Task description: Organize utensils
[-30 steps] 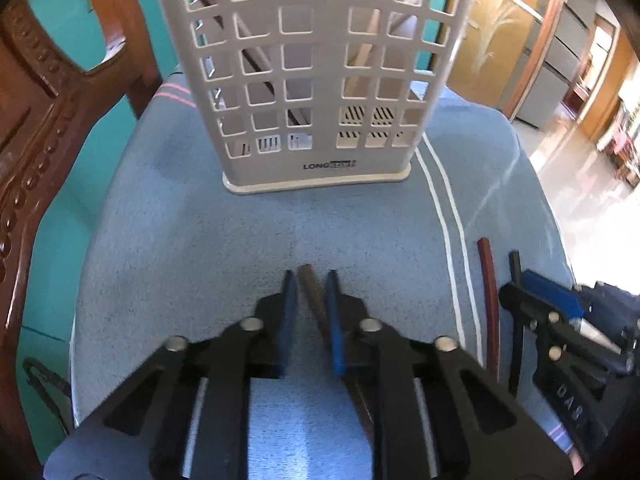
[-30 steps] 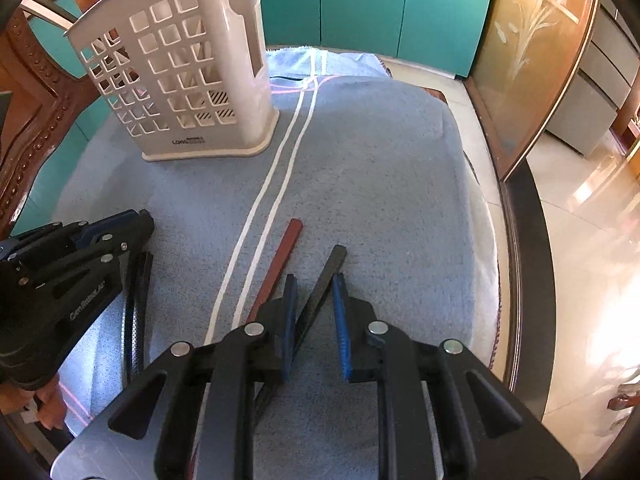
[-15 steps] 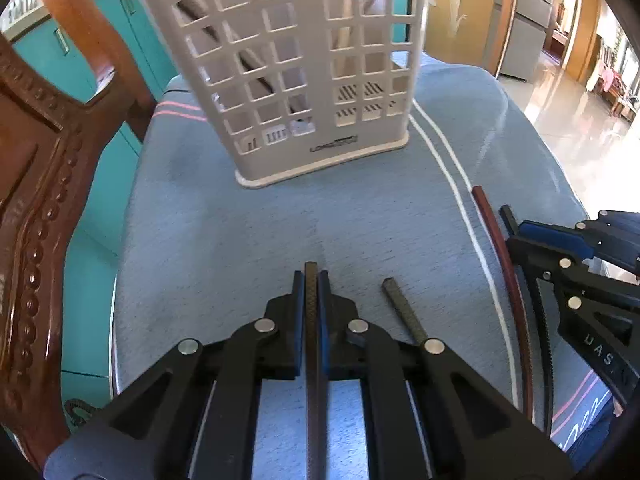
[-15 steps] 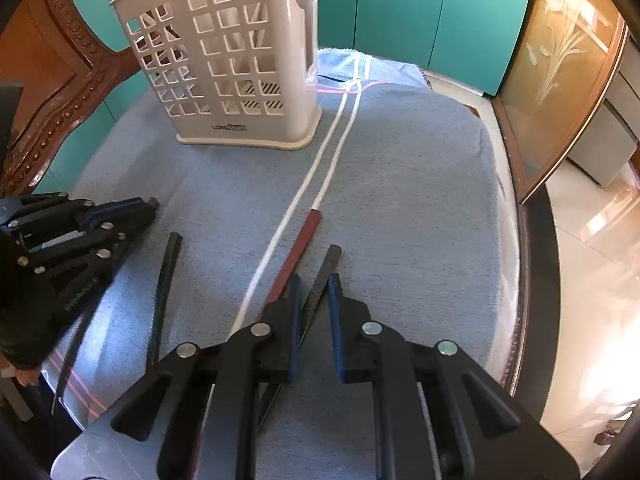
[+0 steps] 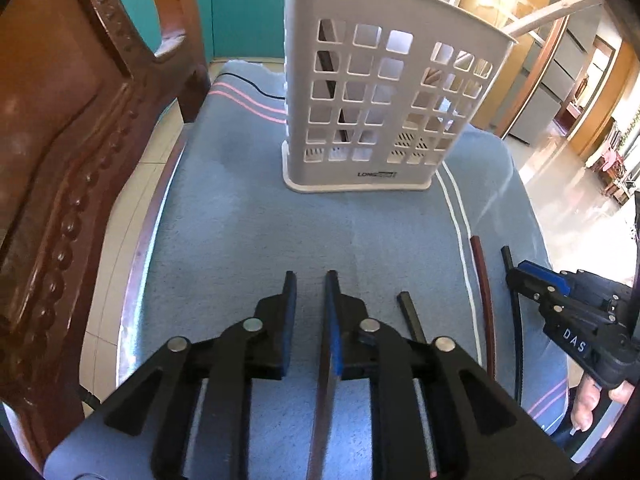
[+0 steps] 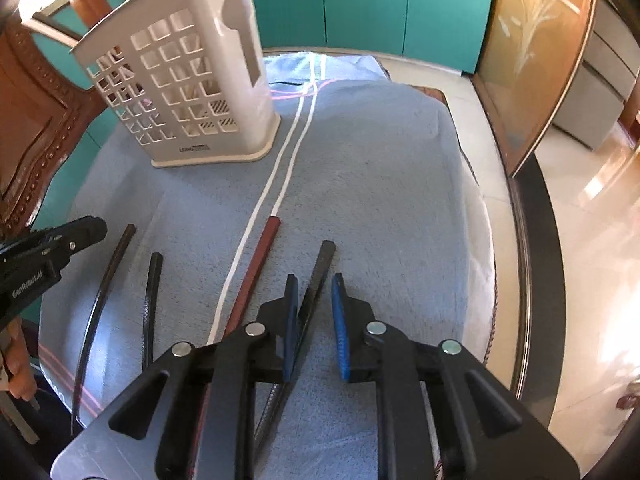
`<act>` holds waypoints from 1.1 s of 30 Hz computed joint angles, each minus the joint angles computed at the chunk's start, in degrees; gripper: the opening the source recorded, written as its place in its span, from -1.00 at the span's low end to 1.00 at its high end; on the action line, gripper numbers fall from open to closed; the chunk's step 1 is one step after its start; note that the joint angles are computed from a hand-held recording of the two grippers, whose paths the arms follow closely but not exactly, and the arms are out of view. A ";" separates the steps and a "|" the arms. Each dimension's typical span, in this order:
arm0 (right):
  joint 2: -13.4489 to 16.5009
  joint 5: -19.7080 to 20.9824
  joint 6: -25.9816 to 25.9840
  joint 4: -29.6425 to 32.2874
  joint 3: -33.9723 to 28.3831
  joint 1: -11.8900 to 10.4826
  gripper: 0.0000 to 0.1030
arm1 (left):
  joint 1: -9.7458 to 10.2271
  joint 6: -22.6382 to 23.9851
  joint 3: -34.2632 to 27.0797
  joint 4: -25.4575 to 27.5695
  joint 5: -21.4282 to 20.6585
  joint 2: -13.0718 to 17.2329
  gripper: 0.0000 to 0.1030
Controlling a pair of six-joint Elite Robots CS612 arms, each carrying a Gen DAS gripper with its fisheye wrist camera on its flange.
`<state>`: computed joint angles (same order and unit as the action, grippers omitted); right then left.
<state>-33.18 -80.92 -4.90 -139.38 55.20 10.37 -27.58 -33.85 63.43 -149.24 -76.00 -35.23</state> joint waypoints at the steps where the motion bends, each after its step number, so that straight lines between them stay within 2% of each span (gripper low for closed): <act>1: -0.01 0.20 0.07 0.40 -0.07 -0.02 -0.67 | 0.06 0.04 0.09 0.06 -0.11 -0.06 -0.66; 5: -0.14 0.65 -1.25 1.84 -0.24 0.07 -0.66 | -0.11 0.52 0.08 1.50 -0.14 -0.32 -0.55; 7: -0.32 0.81 -2.07 2.09 0.04 0.19 -0.64 | -0.85 0.60 -0.50 2.77 -0.18 0.04 -0.51; 9: -0.16 0.05 -2.71 2.42 -0.08 0.44 -0.57 | -1.59 1.35 -1.27 4.87 0.52 0.47 -0.47; 13: -0.05 -3.01 -3.42 1.10 0.24 1.13 -0.57 | -2.30 2.29 -1.68 8.71 1.75 0.68 -0.44; 18: 0.26 -4.90 -3.42 -1.32 0.46 1.82 -0.57 | -2.92 2.65 -1.84 9.04 3.96 0.88 -0.43; 19: 0.22 -4.43 -3.20 -1.71 0.64 1.80 -0.66 | -3.05 2.74 -1.86 8.98 4.35 0.91 -0.45; 20: 0.15 -3.76 -2.96 -1.82 0.80 1.73 -0.80 | -3.31 2.74 -1.72 8.60 4.37 0.81 -0.55; 24: 0.02 0.02 -1.70 -2.17 1.15 1.19 -0.87 | -3.59 3.52 -3.11 7.74 4.34 1.82 -0.85; 28: -0.78 2.13 0.12 -5.69 2.71 0.54 -0.87 | -3.86 2.83 -2.79 5.36 4.86 1.91 -0.86; 33: -2.05 3.58 1.75 -12.14 5.00 -0.23 -0.87 | -4.21 1.51 0.16 -2.10 6.90 0.24 -0.86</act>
<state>-35.24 -77.35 -3.15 -151.51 60.20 10.14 -31.80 -32.34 63.58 -151.34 -69.10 -34.99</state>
